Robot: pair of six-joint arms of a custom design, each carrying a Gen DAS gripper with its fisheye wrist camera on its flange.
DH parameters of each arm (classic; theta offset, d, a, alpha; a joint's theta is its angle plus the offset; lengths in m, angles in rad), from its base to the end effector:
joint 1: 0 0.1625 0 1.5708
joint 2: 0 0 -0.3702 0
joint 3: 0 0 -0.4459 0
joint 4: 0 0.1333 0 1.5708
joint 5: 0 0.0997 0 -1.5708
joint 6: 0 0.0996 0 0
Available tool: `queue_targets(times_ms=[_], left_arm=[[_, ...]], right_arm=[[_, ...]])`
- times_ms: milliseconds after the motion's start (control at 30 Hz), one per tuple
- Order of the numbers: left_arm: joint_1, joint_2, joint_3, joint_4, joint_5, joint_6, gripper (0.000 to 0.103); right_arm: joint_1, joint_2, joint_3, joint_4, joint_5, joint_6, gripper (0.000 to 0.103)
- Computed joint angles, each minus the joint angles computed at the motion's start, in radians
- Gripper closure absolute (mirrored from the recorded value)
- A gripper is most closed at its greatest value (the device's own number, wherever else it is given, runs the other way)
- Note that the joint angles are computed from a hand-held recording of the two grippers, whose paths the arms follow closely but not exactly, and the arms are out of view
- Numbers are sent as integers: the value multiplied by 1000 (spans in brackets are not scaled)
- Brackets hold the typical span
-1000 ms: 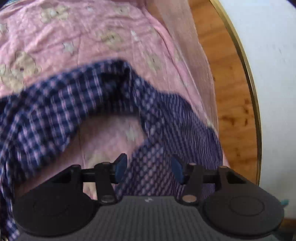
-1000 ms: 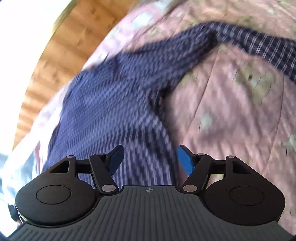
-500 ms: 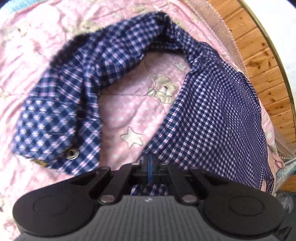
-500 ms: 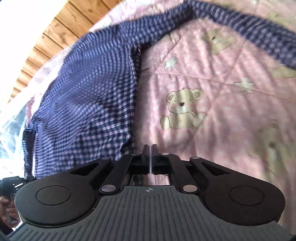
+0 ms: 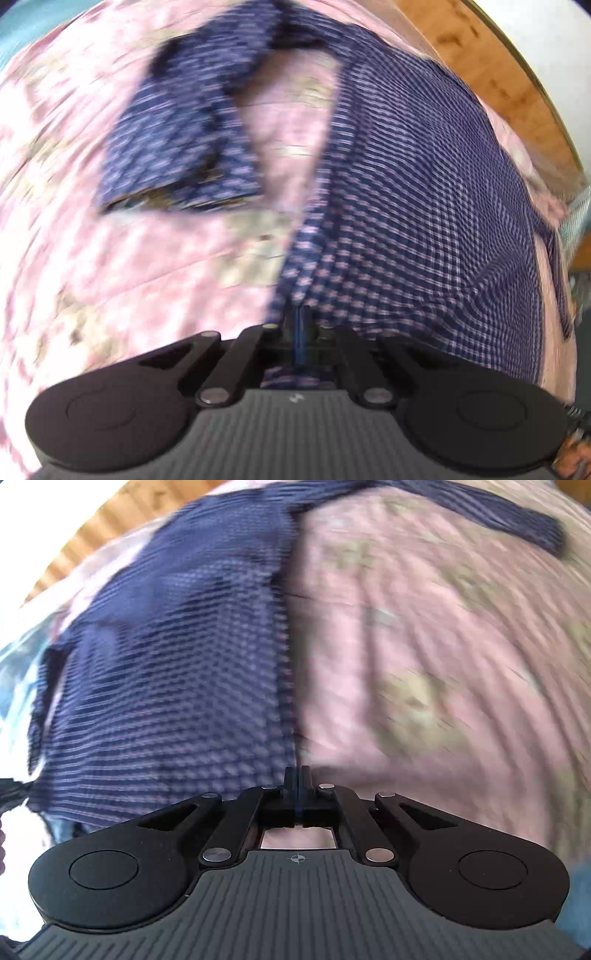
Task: Fold clothes
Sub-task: 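Grasp the hem with the right gripper while the left gripper holds and lifts it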
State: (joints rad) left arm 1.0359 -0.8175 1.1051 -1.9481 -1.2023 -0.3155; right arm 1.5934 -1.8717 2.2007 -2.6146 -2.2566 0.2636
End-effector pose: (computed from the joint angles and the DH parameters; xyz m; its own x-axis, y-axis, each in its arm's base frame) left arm -0.2564 -0.7646 0.2224 -0.9361 0.1598 -0.3133 0.2285 0.9535 -0.1965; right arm 0.0801 -0.4364 0.3791 -0.7605 0.5805 0.2910 0.1876 0.6254 -0.7574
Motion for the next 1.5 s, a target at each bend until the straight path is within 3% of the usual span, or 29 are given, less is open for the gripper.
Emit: queue_targets(times_ms=[67,133,200,267,367,433,533,600,667,833,867,900,967,1133,1200,1367,1433,1467,1500], left_arm=[[5,-27,24,-15,-9,2,102],[2,-60,50,-51,-45,21,94],[-12,-90,85,-92,-49,51,62],[-35,-103,109,-111,-45,105,51],[-69,-112,142,-99,-50,244,46],[-92,-123,186,-102,-18,347,46],[-109,-139,238,-112,11,403,46],[-111,-139,247,-111,2,405,46],[-113,-135,249,-117,-7,415,44],[-119,-115,247,-132,-34,480,42],[-121,-103,240,-131,-43,501,42],[-123,-90,231,-129,-51,523,42],[-141,-75,226,-135,-49,597,42],[-176,-29,208,-161,-110,775,34],[-185,0,184,-151,-149,834,34],[-203,60,165,-144,-191,966,36],[-212,89,150,-130,-164,1008,58],[-211,110,122,-99,-159,994,90],[-209,133,89,-63,-157,973,100]], right_arm=[[16,-21,24,-15,-29,22,103],[38,-27,40,-68,-26,42,98],[82,5,40,-125,-87,30,77],[125,43,37,-186,-151,11,62],[194,133,-3,-148,-201,-160,61],[237,229,-40,-130,-281,-312,60],[272,367,-71,-224,-431,-582,61],[280,424,-90,-273,-479,-720,61],[288,441,-99,-251,-484,-796,61],[312,483,-98,-327,-471,-921,54],[310,502,-104,-347,-472,-947,60],[312,514,-112,-373,-478,-960,77],[313,510,-129,-372,-463,-911,97],[285,417,-177,-191,-340,-625,97],[259,388,-215,-62,-267,-510,96],[247,326,-204,-21,-191,-440,96],[248,315,-196,-11,-202,-423,95],[252,310,-192,-1,-212,-411,92],[255,305,-187,9,-222,-400,77]])
